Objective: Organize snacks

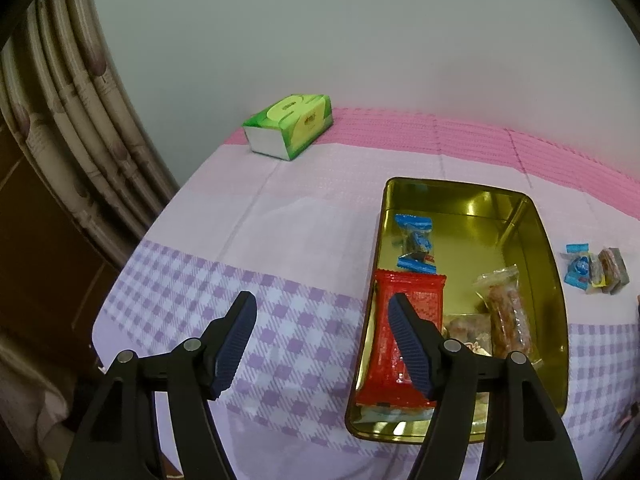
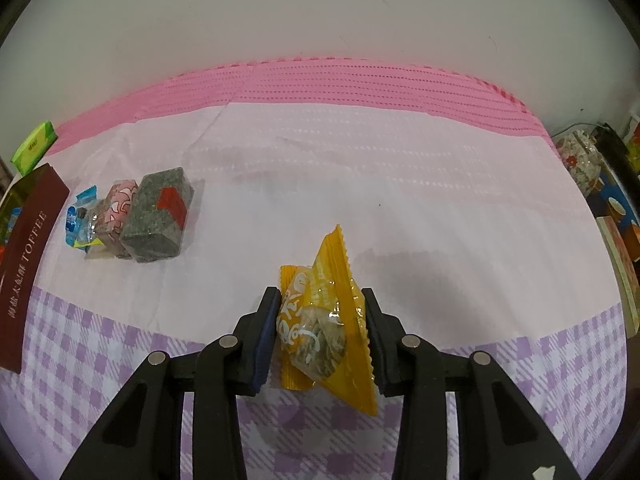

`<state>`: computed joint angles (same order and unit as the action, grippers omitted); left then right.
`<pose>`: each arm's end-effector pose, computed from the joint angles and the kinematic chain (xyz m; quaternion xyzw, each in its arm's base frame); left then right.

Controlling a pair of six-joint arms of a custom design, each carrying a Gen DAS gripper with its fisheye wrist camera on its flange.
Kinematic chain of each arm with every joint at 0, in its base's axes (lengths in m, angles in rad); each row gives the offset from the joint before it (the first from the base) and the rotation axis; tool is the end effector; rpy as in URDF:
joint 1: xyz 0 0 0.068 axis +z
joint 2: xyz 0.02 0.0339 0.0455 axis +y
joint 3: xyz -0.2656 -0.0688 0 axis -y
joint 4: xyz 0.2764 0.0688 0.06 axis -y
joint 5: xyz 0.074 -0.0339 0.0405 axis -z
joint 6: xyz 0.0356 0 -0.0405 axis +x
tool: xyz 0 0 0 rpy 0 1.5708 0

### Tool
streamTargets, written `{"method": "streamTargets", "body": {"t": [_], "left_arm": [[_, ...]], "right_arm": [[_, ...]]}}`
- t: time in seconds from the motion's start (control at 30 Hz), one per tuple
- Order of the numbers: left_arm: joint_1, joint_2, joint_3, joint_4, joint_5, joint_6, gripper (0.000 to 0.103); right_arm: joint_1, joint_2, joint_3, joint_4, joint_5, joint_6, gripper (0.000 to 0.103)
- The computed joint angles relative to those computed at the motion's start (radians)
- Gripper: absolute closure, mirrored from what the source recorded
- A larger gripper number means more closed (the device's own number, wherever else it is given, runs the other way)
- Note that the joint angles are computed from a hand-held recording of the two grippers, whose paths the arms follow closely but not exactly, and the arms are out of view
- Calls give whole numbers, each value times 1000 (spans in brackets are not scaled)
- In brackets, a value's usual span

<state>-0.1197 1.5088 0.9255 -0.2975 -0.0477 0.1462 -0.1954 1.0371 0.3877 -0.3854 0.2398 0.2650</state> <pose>0.3348 -0.0386 0.1919 0.1167 0.9336 0.0269 0.3378 0.1914 -0.0465 0.1295 0.2493 0.9249 -0.1061 0.2668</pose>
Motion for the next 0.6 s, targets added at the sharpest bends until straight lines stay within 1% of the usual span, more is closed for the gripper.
{"method": "streamTargets", "body": {"t": [0.1, 0.23, 0.4, 0.47, 0.53, 0.6], "left_arm": [[5, 10, 5, -1, -11, -7, 31], [15, 26, 15, -6, -15, -20, 31], [28, 47, 30, -16, -16, -34, 31], [41, 65, 51, -38, -2, -50, 31], [60, 79, 70, -59, 26, -72, 31], [71, 85, 77, -62, 29, -80, 31]], "right_arm": [[34, 10, 16, -20, 32, 31, 69], [92, -19, 42, -59, 62, 79, 69], [188, -16, 135, -93, 63, 129, 69], [235, 9, 176, -83, 52, 149, 69], [300, 65, 235, -60, 44, 166, 69], [364, 134, 295, -33, 32, 183, 69]]}}
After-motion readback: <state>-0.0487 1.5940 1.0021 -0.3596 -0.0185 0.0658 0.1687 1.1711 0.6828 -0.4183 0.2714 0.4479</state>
